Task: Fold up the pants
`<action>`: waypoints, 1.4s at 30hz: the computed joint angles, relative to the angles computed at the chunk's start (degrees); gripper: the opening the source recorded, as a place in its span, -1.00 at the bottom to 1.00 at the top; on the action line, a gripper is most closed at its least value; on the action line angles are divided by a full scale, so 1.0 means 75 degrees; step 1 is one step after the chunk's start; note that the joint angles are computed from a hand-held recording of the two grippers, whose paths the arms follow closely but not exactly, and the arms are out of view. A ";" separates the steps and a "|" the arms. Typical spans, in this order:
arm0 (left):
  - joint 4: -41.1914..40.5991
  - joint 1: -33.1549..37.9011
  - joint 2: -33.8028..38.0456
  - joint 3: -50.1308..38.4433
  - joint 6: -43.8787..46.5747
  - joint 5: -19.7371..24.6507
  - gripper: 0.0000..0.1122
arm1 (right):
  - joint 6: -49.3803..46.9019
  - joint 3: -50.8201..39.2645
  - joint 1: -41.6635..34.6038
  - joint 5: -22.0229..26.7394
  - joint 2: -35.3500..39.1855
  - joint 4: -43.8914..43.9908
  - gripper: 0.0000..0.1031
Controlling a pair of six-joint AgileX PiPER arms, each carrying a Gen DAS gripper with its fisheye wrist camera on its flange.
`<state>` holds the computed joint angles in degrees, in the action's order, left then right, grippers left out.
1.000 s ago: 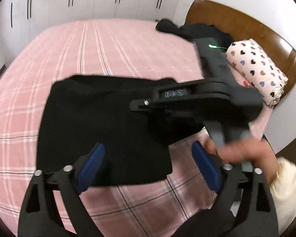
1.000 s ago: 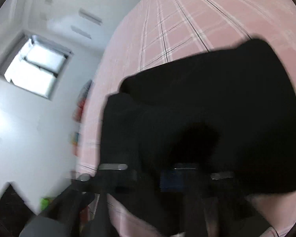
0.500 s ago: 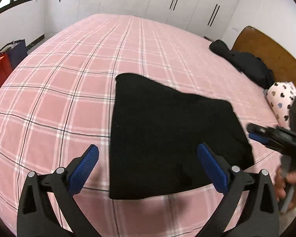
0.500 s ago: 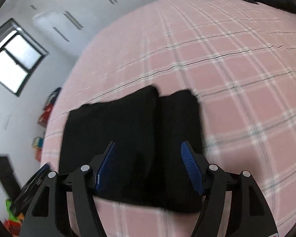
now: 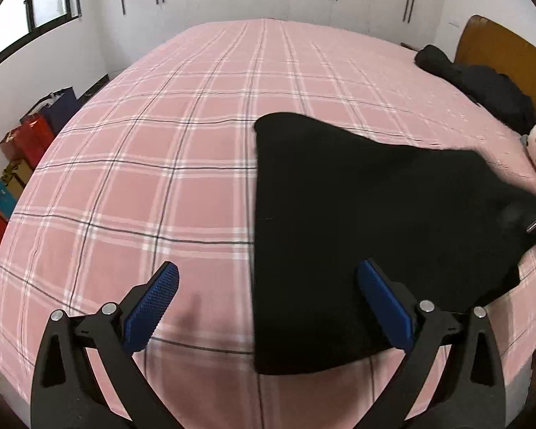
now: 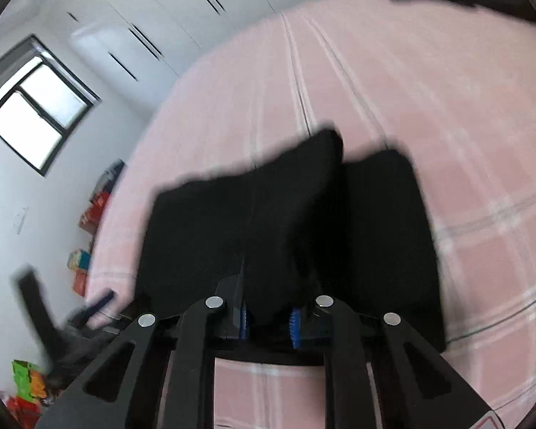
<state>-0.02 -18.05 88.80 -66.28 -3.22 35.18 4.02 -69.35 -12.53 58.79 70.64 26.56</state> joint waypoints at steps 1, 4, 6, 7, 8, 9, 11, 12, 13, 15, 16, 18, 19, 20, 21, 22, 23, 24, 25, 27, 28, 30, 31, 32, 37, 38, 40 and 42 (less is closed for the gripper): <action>-0.0214 0.0087 -0.0014 0.0040 0.0209 -0.0057 0.75 | -0.0038 -0.0227 -0.0084 0.0130 -0.0123 -0.0012 -0.72; -0.0498 0.0165 -0.0023 0.0058 0.0443 -0.0146 0.75 | 0.0425 -0.0462 0.0230 0.0259 -0.0302 -0.1340 -0.71; -0.0462 0.0109 0.0030 0.0041 0.0475 -0.0108 0.75 | 0.0782 0.0121 0.0430 0.0115 -0.0259 -0.2057 -0.71; -0.0543 0.0100 0.0056 0.0052 0.0593 -0.0109 0.75 | 0.1082 0.0683 0.0632 -0.0085 -0.0101 -0.2482 -0.66; -0.0538 0.0075 0.0077 0.0044 0.0605 -0.0099 0.75 | 0.1103 0.1053 0.0683 -0.0315 -0.0111 -0.2615 -0.60; -0.0334 0.0010 0.0062 0.0081 0.0429 -0.0138 0.75 | 0.1167 0.1383 0.0741 -0.0699 -0.0304 -0.2667 -0.58; -0.0009 -0.0081 0.0062 0.0145 0.0194 -0.0254 0.75 | 0.1282 0.1172 0.0748 -0.0566 -0.0334 -0.2604 -0.47; 0.0032 -0.0087 0.0079 0.0124 0.0161 -0.0235 0.75 | 0.1264 0.0997 0.0639 -0.0418 -0.0313 -0.2488 -0.46; -0.0150 -0.0008 0.0068 0.0101 0.0274 -0.0226 0.75 | 0.1149 0.0877 0.0442 -0.0294 -0.0356 -0.2304 -0.46; -0.0897 0.0283 -0.0051 0.0120 0.0837 -0.0302 0.75 | 0.1147 0.0657 0.0217 -0.0256 -0.0429 -0.2032 -0.28; -0.1466 0.0497 -0.0120 0.0136 0.1290 -0.0318 0.75 | 0.0887 0.0609 -0.0189 -0.0201 -0.0571 -0.1667 0.03; -0.2785 0.1074 0.0022 -0.0048 0.2258 0.0080 0.75 | 0.0549 0.0547 -0.0651 -0.0149 -0.0718 -0.1346 0.53; -0.3057 0.1223 0.0155 -0.0168 0.2388 0.0322 0.75 | 0.0575 0.0535 -0.0654 -0.0184 -0.0692 -0.1456 0.62; -0.3485 0.1472 0.0456 -0.0396 0.2561 0.0755 0.75 | 0.0581 0.0561 -0.0648 -0.0180 -0.0602 -0.1643 0.64; -0.4000 0.1749 0.0820 -0.0639 0.2737 0.1254 0.75 | 0.0356 0.0552 -0.0819 -0.0061 -0.0423 -0.1525 0.64; -0.4491 0.1981 0.1125 -0.0797 0.2874 0.1650 0.75 | 0.0101 0.0482 -0.1035 0.0096 -0.0227 -0.1287 0.64; -0.5091 0.2220 0.1437 -0.0929 0.3115 0.2062 0.75 | -0.0268 0.0516 -0.1343 0.0278 0.0094 -0.0772 0.64; -0.5386 0.2325 0.1609 -0.1007 0.3233 0.2287 0.75 | -0.0453 0.0643 -0.1517 0.0399 0.0255 -0.0403 0.64; -0.5652 0.2404 0.1811 -0.1104 0.3317 0.2522 0.75 | -0.0691 0.0749 -0.1718 0.0485 0.0460 0.0053 0.64; -0.5745 0.2341 0.1955 -0.1189 0.3392 0.2506 0.76 | -0.1244 0.1117 -0.2033 0.0472 0.0810 0.1030 0.67; -0.5782 0.2273 0.2019 -0.1262 0.3492 0.2540 0.75 | -0.1257 0.1352 -0.1979 0.0136 0.0766 0.1174 0.70; -0.6038 0.2177 0.2233 -0.1457 0.3869 0.2721 0.66 | -0.1256 0.1469 -0.1835 -0.0167 0.0694 0.1191 0.59; -0.6199 0.2098 0.2324 -0.1539 0.4102 0.2794 0.12 | -0.1270 0.1392 -0.1765 -0.0120 0.0732 0.1271 0.06; -0.6401 0.2041 0.2485 -0.1750 0.4322 0.3099 -0.24 | -0.1299 0.1340 -0.1799 0.0012 0.0750 0.1522 -0.12; -0.6660 0.2512 0.2001 -0.2245 0.4141 0.3719 -0.43 | -0.0574 0.0122 -0.1347 0.0700 0.0314 0.1691 -0.25; -0.6594 0.2639 0.1733 -0.2301 0.4132 0.3798 -0.43 | -0.0393 -0.0377 -0.1021 0.0881 0.0243 0.1615 -0.25; -0.6552 0.3146 0.1332 -0.2617 0.4176 0.4311 -0.40 | -0.0072 -0.0954 -0.0434 0.0998 0.0103 0.1378 -0.25; -0.6156 0.3477 0.1023 -0.2545 0.4145 0.4449 -0.31 | 0.0389 -0.0971 0.0306 0.0757 -0.0103 0.0850 -0.19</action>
<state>-46.19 8.03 96.48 -85.37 27.87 68.55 6.94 -76.63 -10.24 64.47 69.87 32.93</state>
